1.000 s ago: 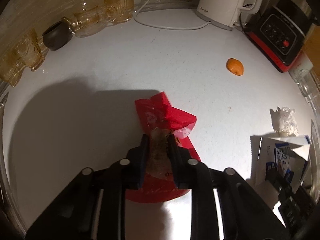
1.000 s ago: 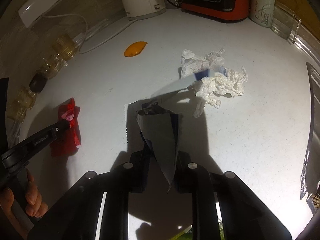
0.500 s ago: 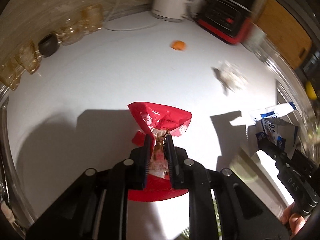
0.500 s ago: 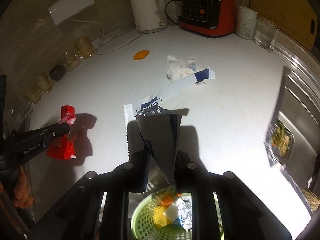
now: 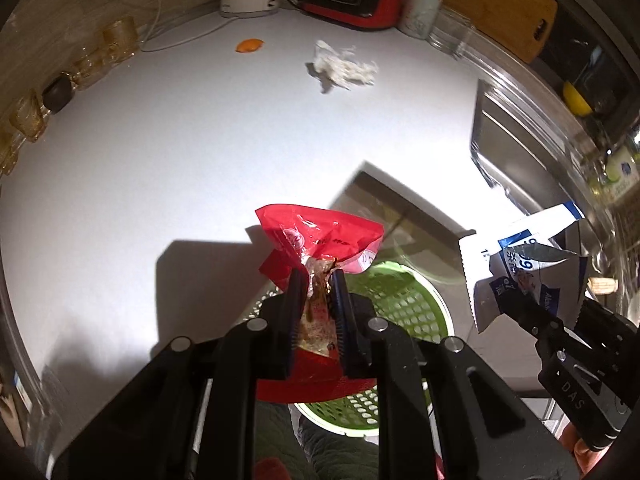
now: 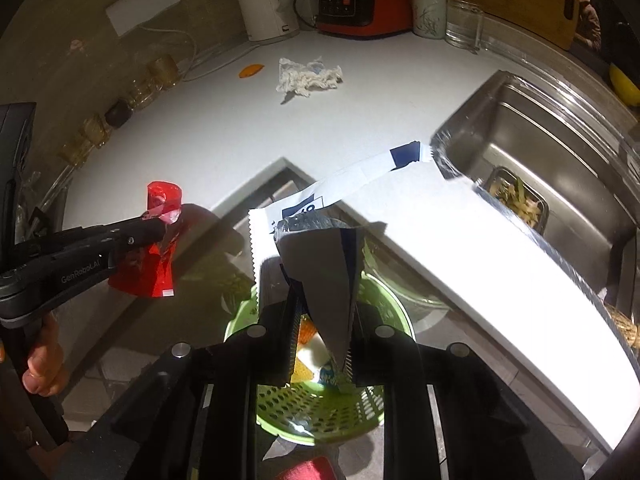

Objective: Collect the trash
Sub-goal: 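Lift the red snack bag and wipe packet and carry both over the green basket, then open both grippers to drop the snack bag and wipe packet into the basket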

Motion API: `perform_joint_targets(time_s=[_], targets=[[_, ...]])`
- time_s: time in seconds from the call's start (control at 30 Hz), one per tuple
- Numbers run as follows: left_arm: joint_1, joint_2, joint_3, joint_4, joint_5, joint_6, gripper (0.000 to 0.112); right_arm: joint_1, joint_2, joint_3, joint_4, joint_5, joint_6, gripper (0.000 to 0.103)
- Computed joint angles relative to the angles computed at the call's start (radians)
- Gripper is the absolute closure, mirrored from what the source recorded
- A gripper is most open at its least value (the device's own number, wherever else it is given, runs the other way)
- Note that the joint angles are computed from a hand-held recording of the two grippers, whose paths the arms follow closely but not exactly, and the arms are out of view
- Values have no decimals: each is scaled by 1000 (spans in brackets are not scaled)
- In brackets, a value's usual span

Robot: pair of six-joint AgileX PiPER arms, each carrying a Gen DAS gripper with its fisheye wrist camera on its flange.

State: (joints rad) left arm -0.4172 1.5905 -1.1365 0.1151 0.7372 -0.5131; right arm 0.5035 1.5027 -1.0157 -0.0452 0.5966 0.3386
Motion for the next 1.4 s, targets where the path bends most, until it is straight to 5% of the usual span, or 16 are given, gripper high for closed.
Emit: perform_joint_targets(time_s=[0.27,0.53,0.7,0.83,1.1,1.23,1.27,1.33,1.4], targets=[[-145,27,100,17,-72,-101,96,-40,-140,150,53,-12,-96,83],[-239,237,126,-84,-224,-16,89,-103,-221,239,124,-13,-190,83],[-240,282,98,-162,-237,48,67,-145,-237,273,184,-25,-267,83],[-251,249,105,-57,-243,-45,38,-173,-231,287,232,-39,-323,83],[-232,76,154,320,-162,-419,34,-165,-177,278,301,-69,-414,82],[-175,-41,164,432,-102,-490,23,-122,-121,273,340,-99,-458,81],[-156,-64,164,441,-93,-484,22,-113,-107,271,343,-103,-465,80],[-98,-95,150,421,-82,-426,20,-81,-58,258,338,-118,-462,61],[-48,-106,136,386,-83,-379,20,-52,-23,248,298,-139,-411,25]])
